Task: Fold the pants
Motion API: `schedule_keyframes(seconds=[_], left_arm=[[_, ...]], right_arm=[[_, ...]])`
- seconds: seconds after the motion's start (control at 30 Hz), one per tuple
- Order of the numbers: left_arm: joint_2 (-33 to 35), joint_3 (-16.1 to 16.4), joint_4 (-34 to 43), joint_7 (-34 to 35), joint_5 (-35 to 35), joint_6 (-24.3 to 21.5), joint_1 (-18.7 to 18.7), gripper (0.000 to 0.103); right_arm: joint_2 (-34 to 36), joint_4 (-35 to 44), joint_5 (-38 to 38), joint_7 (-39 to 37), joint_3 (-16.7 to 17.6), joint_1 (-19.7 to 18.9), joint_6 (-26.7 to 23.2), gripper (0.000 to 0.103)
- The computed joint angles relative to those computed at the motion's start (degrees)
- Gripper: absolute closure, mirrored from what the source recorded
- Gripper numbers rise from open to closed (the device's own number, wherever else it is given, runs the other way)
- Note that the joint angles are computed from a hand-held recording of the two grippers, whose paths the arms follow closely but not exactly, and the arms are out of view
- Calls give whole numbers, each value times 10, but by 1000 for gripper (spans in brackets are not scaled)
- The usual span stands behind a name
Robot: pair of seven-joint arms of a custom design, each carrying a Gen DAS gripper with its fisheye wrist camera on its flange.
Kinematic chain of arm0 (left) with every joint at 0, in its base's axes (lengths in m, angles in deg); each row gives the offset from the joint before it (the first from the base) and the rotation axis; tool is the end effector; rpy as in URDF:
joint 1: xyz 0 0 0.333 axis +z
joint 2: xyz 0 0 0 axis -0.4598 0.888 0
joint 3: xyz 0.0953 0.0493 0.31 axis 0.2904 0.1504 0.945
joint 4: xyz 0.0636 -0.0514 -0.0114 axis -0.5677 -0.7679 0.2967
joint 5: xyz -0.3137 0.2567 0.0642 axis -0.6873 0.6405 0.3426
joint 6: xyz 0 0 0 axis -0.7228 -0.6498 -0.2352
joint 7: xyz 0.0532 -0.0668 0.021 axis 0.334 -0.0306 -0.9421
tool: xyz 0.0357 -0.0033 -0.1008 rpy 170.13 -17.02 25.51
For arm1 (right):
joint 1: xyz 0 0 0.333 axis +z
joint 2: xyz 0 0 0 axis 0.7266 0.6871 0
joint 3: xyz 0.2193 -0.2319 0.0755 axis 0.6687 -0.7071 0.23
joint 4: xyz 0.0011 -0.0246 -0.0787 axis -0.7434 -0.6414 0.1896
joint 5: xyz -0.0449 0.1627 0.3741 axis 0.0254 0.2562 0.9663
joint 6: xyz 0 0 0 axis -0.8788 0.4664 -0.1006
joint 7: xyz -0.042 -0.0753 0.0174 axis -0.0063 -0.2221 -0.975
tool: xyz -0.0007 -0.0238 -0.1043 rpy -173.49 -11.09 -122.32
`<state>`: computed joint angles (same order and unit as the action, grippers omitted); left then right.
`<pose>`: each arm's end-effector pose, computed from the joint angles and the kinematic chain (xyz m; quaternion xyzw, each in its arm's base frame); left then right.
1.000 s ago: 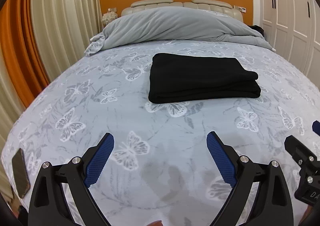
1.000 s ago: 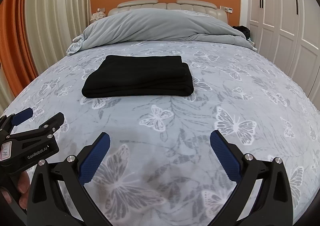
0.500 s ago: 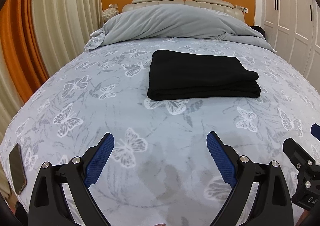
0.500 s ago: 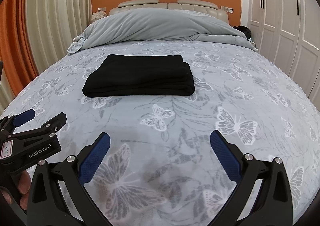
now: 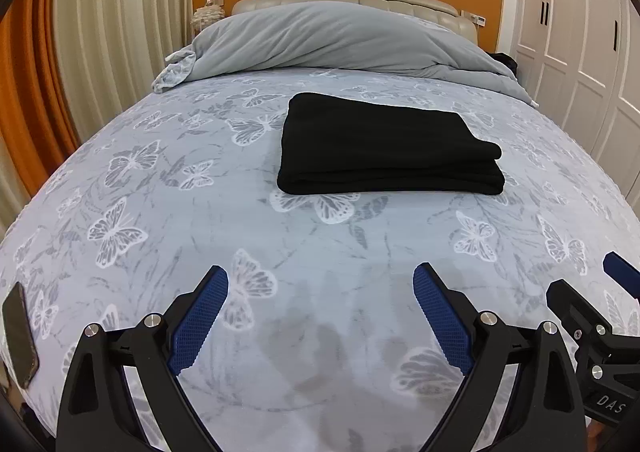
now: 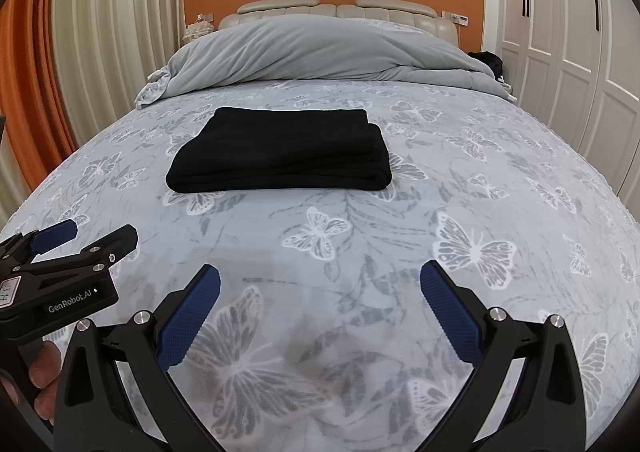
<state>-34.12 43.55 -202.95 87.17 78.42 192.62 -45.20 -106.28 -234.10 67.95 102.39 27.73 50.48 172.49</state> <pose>0.4053 -0.3438 0.5431 -0.6923 0.5935 -0.2699 0.3093 0.4133 0.1705 0.5379 -0.6833 0.5847 -0.2696 0.3443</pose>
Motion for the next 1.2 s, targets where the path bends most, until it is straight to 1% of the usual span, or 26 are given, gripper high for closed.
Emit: schedule_keyframes(seconds=[0.33, 0.4, 0.63, 0.77, 0.9, 1.1, 1.2], left_arm=[[3, -2, 4, 1, 10, -5, -2, 11], [1, -1, 0, -7, 10, 3, -2, 11], [-1, -6, -1, -19, 24, -4, 0, 11], [-10, 2, -15, -21, 18, 27, -1, 11], [-6, -16, -5, -27, 46, 0, 4, 11], [-6, -14, -2, -44, 56, -17, 2, 11], [-6, -10, -3, -45, 49, -20, 0, 11]], right_arm=[[1, 1, -2, 2, 1, 1, -1, 5], [1, 1, -3, 2, 1, 0, -1, 5], [1, 1, -4, 3, 1, 0, -1, 5], [1, 1, -3, 3, 0, 2, -2, 5], [3, 3, -5, 4, 2, 1, -2, 5], [5, 1, -6, 4, 3, 3, -1, 5], [5, 1, -6, 4, 2, 4, 0, 5]])
